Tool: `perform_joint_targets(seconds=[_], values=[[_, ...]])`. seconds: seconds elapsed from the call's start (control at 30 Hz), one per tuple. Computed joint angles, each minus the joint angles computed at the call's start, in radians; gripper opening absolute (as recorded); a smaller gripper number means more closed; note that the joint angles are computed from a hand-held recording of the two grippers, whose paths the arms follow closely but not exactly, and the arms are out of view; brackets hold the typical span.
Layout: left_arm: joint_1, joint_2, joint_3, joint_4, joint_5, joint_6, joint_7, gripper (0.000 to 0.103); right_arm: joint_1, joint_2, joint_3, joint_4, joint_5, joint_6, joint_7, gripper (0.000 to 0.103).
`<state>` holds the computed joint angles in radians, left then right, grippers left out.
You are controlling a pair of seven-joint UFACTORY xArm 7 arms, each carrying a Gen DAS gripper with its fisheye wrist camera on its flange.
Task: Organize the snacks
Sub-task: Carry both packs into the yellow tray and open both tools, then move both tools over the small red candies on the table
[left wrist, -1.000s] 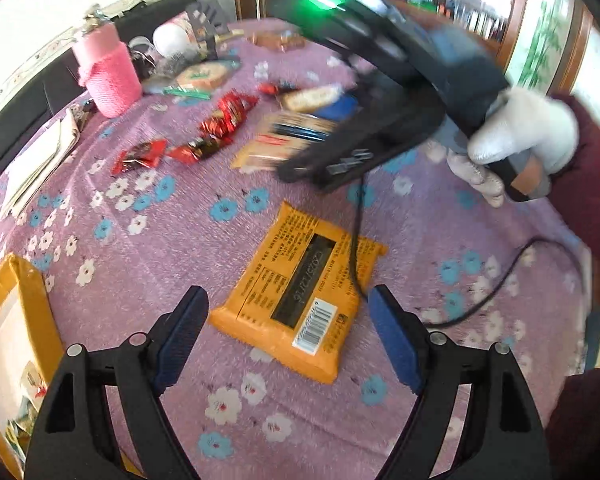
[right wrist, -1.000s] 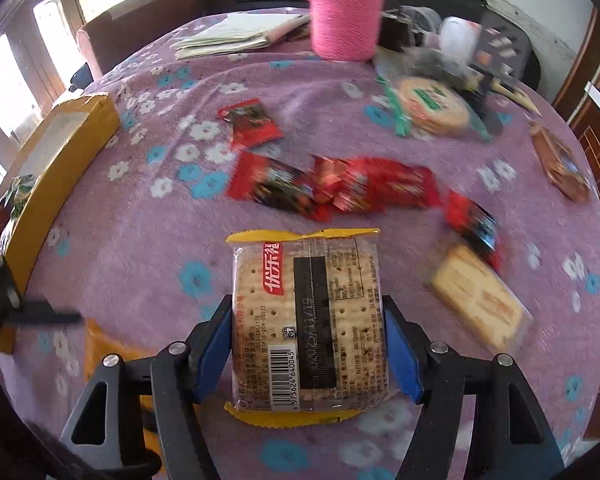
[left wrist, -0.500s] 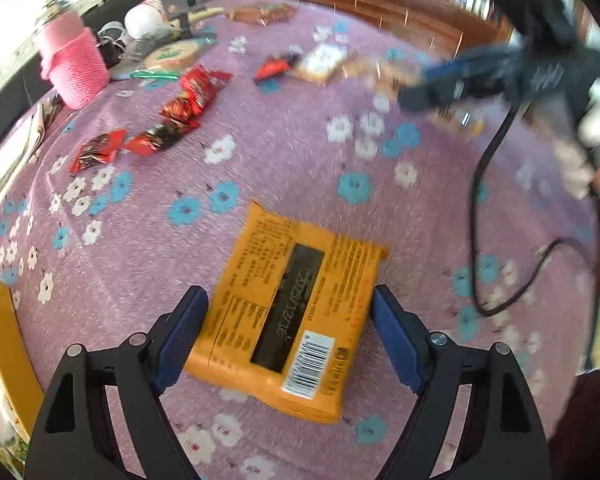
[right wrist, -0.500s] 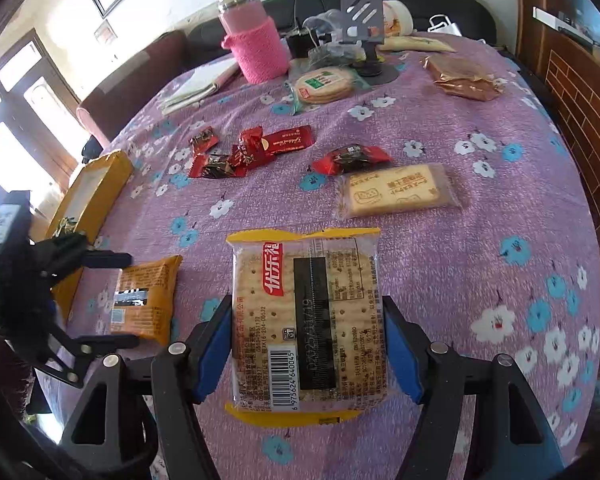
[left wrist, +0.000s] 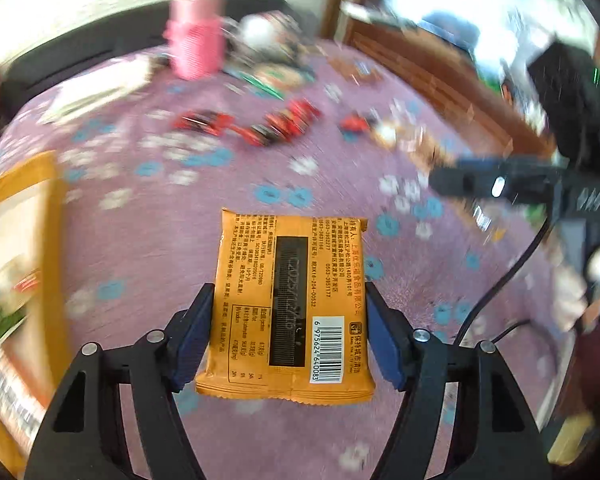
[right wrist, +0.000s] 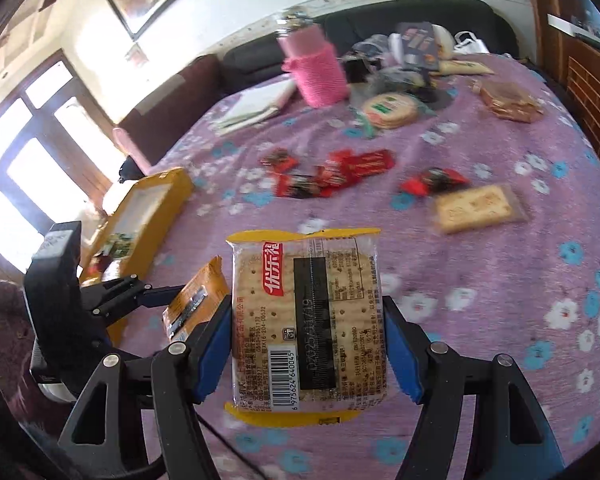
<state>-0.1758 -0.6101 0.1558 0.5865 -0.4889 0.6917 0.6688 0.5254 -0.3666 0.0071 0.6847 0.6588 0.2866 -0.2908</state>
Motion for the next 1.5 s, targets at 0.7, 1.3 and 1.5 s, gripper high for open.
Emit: perform_joint_targets(seconds=[0.7, 1.3, 1.5], values=[[0.406, 0.355, 0.141, 0.266, 0.107, -0.106, -0.125, 0.070, 0.215, 0.857, 0.173, 1.041, -0.649, 0.188, 0.569, 0.070], [0.501, 0.040, 0.016, 0.036, 0.341, -0.249, -0.363, 0.075, 0.199, 0.674, 0.165, 0.747, -0.783, -0.072, 0.725, 0.073], [0.513, -0.161, -0.016, -0.073, 0.416, -0.216, -0.467, 0.075, 0.255, 0.447, 0.067, 0.460, -1.093, -0.187, 1.047, 0.076]])
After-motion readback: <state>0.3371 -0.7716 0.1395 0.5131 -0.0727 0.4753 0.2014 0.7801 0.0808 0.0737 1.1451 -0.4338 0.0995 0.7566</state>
